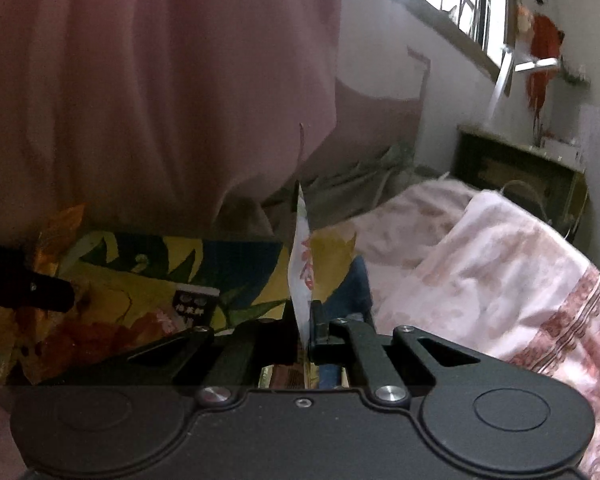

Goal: Organize snacks
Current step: 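Carry both packets over the tray with left and right tools, then lower both packets into the tray and open both tools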

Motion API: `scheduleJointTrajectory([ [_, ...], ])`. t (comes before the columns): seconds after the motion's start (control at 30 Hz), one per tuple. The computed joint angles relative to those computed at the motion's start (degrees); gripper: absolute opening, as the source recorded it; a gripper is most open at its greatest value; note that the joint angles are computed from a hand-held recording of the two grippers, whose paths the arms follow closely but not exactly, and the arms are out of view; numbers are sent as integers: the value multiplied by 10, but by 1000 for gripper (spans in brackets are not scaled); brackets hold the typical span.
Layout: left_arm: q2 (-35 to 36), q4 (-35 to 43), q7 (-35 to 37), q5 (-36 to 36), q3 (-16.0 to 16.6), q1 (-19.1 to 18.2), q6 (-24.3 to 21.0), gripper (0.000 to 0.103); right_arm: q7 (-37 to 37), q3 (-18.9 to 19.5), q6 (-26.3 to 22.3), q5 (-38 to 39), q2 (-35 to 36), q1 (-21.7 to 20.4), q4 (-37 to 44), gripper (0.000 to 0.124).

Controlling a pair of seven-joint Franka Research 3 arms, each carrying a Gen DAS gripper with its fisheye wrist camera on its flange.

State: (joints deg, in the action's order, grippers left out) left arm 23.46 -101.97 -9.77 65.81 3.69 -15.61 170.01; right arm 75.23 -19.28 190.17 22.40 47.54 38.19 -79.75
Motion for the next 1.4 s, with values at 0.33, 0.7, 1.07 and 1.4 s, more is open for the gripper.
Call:
scheduleJointTrajectory([
  [0.33,11,-1,52,-59,-7,7,-4,58,-1,54,-28,-26,0,-31,11,9],
  [0.7,15,-7,91,-110,-4,7,13,59,-9,119,-37,-68,-26,-70,-15,18],
  [1.07,9,-31,96,-165,35,-19,72,71,-58,315,-57,-72,-41,-214,-26,58],
  [1.4,-27,-52,-49,-53,135,-101,83,81,-83,409,-26,-48,-65,-283,-62,78],
])
